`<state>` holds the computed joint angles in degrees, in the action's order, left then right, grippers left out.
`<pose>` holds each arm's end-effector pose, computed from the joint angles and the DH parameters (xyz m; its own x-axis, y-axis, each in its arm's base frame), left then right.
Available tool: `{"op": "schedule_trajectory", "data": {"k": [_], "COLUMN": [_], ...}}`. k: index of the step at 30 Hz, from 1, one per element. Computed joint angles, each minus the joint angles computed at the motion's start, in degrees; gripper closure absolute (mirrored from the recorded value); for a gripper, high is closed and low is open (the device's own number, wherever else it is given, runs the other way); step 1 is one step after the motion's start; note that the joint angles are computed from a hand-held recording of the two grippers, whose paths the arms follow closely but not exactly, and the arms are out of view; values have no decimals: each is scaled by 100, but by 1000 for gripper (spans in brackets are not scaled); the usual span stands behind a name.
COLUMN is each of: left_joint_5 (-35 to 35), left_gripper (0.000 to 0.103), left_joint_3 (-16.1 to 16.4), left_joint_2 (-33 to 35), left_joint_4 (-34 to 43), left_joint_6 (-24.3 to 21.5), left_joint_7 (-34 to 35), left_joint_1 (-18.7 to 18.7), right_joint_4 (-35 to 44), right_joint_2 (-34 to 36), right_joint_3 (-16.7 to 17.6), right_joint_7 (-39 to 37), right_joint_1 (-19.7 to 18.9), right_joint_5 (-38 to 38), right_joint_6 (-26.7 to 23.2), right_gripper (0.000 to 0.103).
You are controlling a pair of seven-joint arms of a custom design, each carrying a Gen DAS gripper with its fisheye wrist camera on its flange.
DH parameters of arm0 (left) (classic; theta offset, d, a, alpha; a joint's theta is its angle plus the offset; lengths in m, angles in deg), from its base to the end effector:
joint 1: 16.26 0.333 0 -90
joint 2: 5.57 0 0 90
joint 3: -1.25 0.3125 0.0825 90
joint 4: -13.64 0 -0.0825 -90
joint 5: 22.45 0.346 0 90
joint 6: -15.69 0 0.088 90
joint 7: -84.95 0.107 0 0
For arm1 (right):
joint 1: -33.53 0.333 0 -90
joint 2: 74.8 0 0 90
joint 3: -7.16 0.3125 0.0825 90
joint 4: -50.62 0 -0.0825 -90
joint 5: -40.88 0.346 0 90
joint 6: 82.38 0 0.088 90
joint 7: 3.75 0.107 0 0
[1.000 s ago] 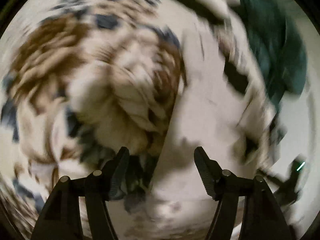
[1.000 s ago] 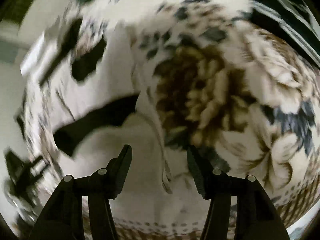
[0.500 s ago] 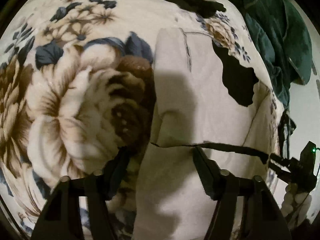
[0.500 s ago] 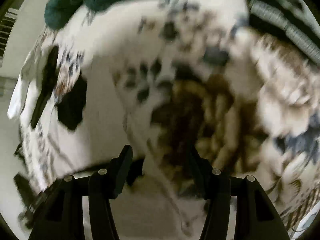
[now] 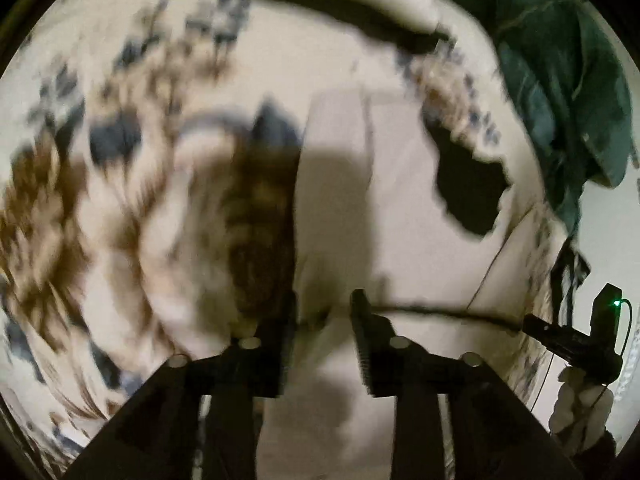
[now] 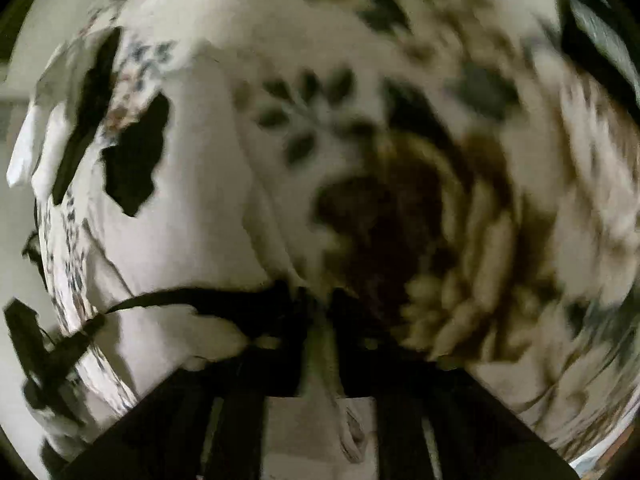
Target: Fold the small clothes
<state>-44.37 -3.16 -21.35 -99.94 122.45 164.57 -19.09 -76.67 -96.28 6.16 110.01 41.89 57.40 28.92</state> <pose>0.4453 -0.0900 0.6035 0.1149 -0.9222 0.3692 -0.9859 -0.1513 -0.0712 0.4105 0.0716 0.5438 -0.3585 -0.8878 -0.2884 -0.9309 0.3633 0.0390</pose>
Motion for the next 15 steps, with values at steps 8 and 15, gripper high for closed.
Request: {"op": "schedule_trajectory", "data": {"k": [8, 15], "left_joint_5": [665, 1020], "left_gripper": [34, 96], "left_joint_3": [-303, -530], "left_joint_2": [2266, 2522], "left_joint_4": [1932, 2298], "left_joint_6": [431, 650], "left_joint_7": [407, 856], "left_joint_1": [-55, -131], "right_joint_4": [2024, 2951], "right_joint_2": [2232, 3059], "right_joint_3": [-52, 172], "right_joint_7": [-817, -1036], "right_joint_1": [-49, -86], "right_joint_5": [333, 262], "right_joint_6": [640, 449], "right_gripper": [42, 98]}}
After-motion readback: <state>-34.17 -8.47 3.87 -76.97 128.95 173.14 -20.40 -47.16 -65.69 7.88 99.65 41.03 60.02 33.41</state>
